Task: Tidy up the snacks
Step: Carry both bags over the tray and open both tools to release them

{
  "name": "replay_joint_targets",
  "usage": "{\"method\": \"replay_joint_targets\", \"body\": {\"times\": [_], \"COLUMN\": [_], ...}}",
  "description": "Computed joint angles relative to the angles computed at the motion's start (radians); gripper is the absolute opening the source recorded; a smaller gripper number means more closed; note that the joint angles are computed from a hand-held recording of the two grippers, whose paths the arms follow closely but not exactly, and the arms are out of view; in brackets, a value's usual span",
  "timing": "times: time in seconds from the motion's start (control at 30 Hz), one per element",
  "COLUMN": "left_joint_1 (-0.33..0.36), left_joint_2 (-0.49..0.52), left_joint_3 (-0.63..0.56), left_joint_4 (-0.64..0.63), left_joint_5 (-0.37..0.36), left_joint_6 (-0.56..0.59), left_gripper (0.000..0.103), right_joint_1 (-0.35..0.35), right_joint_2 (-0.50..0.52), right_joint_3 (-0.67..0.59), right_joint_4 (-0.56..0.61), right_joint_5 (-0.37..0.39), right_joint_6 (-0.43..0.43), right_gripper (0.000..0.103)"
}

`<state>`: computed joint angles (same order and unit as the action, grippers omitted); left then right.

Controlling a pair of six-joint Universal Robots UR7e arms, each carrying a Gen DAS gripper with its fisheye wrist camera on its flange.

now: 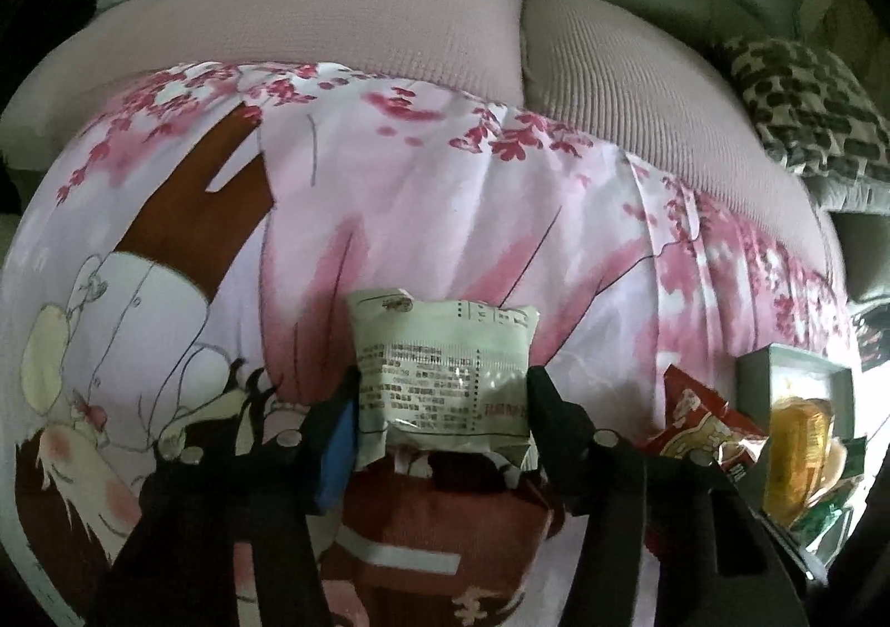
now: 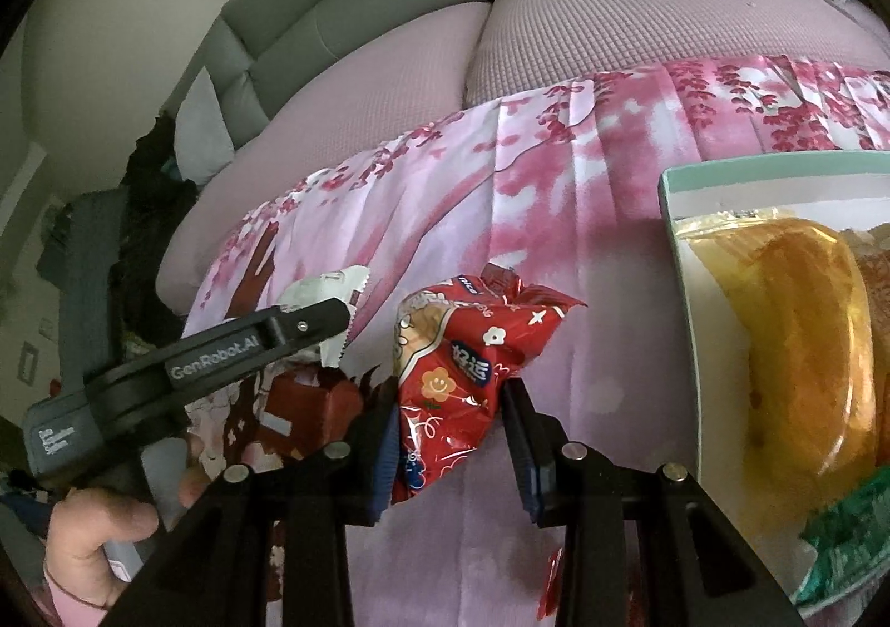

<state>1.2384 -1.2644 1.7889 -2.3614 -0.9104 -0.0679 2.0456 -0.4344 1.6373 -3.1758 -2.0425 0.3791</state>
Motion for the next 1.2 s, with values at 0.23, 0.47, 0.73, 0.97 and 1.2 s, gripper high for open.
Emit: {"method": "replay_joint_targets", "body": {"times": [0.23, 0.47, 0.73, 0.97, 1.2], "left_joint_1": [-0.043, -0.109, -0.207, -0.294, -0.355], "left_joint_2": [-0.084, -0.18, -0.247, -0.255, -0.227], "left_joint_3": [0.07, 0.146, 0.215, 0.245, 0.268], "left_joint_4": [-0.048, -0.058, -0.052, -0.034, -0.02], "left_joint_5": [0.0, -0.002, -0.001, 0.008, 0.006], "left_joint_6": [-0.037, -0.073, -0.1, -0.118, -0.13], "left_gripper": [0.058, 0.058, 0.058, 0.058, 0.058], "right_joint_1": [0.028, 0.071, 0.104, 0.093, 0.066], "right_joint_2": [-0.049, -0.13, -0.24, -0.311, -0.379], "right_joint_3": [0.054, 0.15, 0.285, 0.37, 0.455], "right_joint_4": [-0.038, -0.104, -0.162, -0.188, -0.199], "right_joint_5": [-0.015, -0.071, -0.164, -0.212, -0.258], "right_joint_6": [0.016, 0.053, 0.121, 0.173, 0.231], "right_gripper": [0.037, 0.037, 0.037, 0.037, 0.037]}}
